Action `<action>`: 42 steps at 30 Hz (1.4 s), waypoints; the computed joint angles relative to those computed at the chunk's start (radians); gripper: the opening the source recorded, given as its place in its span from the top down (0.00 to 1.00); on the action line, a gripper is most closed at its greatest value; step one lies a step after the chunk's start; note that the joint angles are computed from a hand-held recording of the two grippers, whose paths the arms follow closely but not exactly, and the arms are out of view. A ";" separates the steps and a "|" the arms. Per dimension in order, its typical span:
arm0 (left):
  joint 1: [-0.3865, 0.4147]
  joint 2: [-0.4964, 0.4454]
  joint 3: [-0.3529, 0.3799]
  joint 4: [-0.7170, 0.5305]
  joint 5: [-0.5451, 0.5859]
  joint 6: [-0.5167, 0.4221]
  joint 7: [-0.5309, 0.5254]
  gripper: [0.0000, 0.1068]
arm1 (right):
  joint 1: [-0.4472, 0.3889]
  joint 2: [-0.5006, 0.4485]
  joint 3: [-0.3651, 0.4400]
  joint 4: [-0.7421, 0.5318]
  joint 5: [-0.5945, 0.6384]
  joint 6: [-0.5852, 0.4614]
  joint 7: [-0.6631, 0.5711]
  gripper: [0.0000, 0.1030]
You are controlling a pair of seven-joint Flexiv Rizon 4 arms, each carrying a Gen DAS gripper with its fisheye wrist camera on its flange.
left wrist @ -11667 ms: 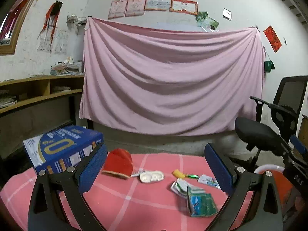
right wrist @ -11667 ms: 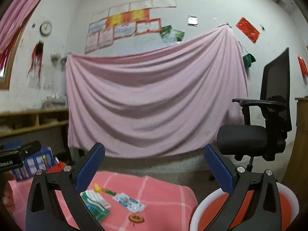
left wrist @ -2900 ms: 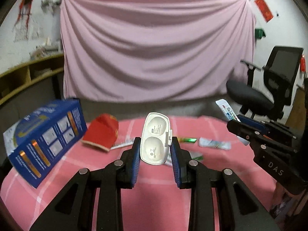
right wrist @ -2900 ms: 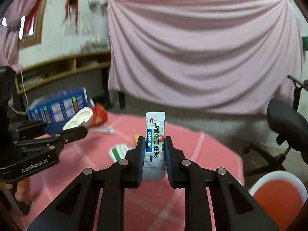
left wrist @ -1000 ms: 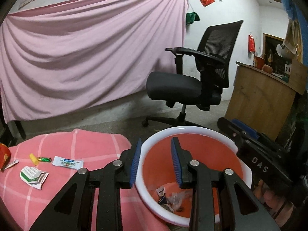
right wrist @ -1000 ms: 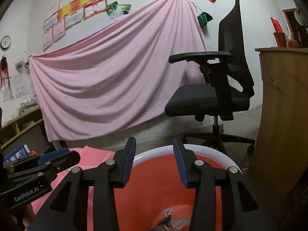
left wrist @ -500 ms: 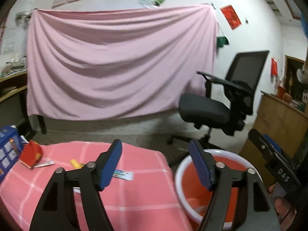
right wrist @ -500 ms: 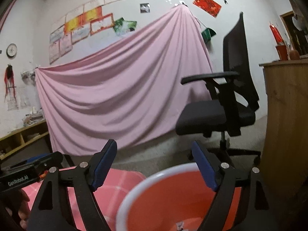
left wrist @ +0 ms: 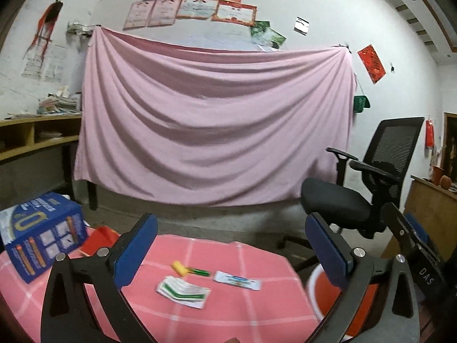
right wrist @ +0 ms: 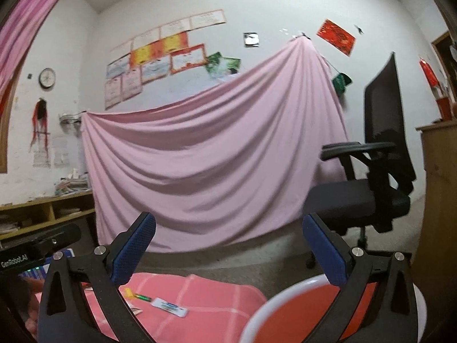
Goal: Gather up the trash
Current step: 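Move both tools back over the table toward the remaining trash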
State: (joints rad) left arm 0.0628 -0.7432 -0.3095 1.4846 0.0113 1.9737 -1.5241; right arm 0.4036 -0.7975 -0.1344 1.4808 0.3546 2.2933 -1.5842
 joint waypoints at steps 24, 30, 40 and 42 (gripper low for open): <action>0.007 -0.020 0.112 0.035 -0.107 -0.047 0.000 0.05 | 0.067 -0.095 -0.068 -0.151 -0.148 -0.282 0.035 0.00; 0.002 -0.025 0.119 0.010 -0.170 -0.206 0.041 0.05 | -0.051 -0.105 0.058 -0.202 -0.319 -0.509 0.152 0.00; -0.101 -0.053 0.271 -0.077 -0.276 -0.487 0.056 0.06 | -0.217 -0.172 0.341 -0.392 -0.490 -1.030 0.123 0.29; -0.093 -0.053 0.263 -0.078 -0.278 -0.508 0.063 0.06 | -0.216 -0.185 0.355 -0.427 -0.482 -1.097 0.087 0.31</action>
